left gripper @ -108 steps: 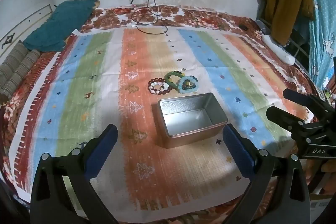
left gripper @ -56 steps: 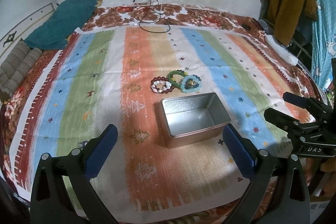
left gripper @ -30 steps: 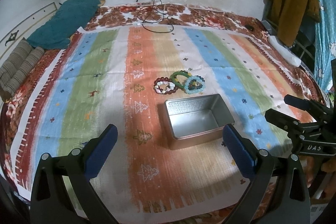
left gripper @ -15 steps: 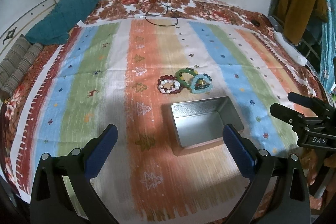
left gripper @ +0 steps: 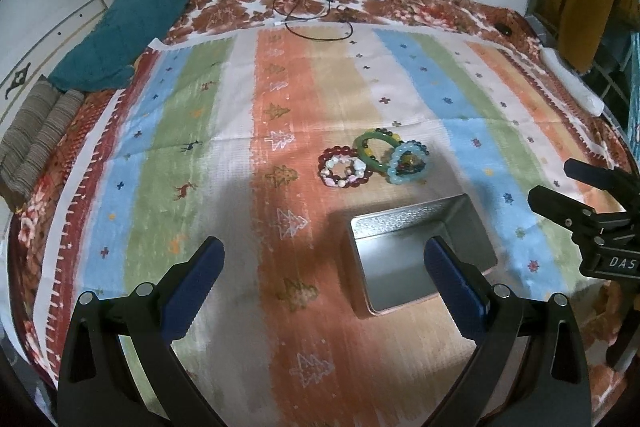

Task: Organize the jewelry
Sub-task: 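Lower both tools over the bracelet cluster, fingers open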

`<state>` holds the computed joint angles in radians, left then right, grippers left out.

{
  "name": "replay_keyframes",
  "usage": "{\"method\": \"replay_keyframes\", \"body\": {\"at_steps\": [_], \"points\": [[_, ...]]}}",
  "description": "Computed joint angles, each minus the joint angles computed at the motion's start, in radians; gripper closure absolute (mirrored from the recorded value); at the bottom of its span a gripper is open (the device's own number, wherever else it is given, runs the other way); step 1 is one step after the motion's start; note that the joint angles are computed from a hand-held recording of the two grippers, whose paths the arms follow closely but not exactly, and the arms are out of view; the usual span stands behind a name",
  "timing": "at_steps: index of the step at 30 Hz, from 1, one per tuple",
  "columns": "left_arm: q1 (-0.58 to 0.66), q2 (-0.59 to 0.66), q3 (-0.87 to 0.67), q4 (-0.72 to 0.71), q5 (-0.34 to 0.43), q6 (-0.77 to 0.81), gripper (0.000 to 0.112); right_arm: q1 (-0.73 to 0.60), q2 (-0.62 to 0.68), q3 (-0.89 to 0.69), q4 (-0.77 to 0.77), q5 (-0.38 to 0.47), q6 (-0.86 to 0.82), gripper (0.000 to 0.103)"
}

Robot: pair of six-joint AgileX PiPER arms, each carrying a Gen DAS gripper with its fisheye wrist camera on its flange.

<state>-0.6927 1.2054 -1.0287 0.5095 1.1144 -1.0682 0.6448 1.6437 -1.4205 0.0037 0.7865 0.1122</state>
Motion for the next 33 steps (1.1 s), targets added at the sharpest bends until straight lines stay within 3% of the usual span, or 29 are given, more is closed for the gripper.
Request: {"method": "replay_keyframes", "body": {"at_steps": [8, 33], "points": [[0.070, 0.083, -0.044, -0.028, -0.010, 0.100, 0.015, -0.020, 0.094, -0.108, 0.011, 0.048, 0.027, 0.004], [0.366, 0.285, -0.102, -0.264, -0.197, 0.388, 0.019, -0.022, 0.396, -0.486, 0.001, 0.227, 0.054, 0.005]]}}
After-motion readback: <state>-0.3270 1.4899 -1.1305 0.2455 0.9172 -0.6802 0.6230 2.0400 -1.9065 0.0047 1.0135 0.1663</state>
